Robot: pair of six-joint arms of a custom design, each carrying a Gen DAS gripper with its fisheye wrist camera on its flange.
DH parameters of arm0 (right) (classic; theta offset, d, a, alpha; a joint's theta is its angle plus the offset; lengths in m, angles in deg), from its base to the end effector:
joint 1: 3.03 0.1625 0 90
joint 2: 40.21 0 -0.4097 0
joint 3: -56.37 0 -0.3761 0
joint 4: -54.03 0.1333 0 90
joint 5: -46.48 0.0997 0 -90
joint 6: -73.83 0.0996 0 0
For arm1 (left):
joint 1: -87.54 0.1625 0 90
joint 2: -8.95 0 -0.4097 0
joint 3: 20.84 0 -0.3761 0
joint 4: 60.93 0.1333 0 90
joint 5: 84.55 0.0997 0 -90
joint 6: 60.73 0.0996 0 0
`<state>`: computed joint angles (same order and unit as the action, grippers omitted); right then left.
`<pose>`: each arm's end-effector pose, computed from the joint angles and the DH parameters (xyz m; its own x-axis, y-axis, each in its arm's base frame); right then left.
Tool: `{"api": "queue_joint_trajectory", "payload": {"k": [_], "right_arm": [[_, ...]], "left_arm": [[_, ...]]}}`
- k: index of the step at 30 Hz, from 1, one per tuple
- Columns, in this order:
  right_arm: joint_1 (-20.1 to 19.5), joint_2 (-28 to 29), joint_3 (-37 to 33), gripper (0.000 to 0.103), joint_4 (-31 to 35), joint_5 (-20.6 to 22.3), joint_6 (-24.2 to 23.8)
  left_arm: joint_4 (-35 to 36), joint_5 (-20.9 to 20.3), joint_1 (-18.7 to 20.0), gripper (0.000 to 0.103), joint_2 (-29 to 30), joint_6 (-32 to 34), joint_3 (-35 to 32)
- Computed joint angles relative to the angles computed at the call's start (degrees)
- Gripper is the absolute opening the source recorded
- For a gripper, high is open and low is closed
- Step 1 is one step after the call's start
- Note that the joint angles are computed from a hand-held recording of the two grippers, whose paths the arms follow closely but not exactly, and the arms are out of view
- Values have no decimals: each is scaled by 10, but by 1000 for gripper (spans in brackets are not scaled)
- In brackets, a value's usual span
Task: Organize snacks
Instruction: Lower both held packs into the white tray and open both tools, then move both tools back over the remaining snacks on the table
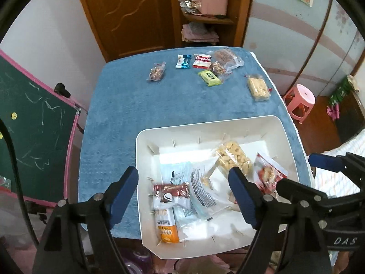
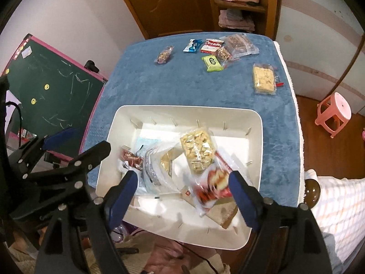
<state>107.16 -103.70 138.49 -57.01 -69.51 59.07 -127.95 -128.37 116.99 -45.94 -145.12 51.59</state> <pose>0.3059 -0.5722 0.3237 -0.7341 -0.5222 0.4341 -0.5500 0.8321 0.0709 -0.4436 -0.4861 0.2671 -0.6522 -0.2905 -0.7002 0.1322 0.8660 -0.4823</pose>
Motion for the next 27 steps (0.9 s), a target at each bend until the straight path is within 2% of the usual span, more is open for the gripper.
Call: {"api": "queue_joint_trajectory", "payload": {"k": [15, 27], "right_arm": [[1, -6, -3, 83, -17, 7, 7], [-1, -6, -34, 83, -62, 5, 14]], "left_arm": [[0, -3, -1, 80, 9, 20, -19], [24, 34, 5, 80, 56, 93, -110]]}}
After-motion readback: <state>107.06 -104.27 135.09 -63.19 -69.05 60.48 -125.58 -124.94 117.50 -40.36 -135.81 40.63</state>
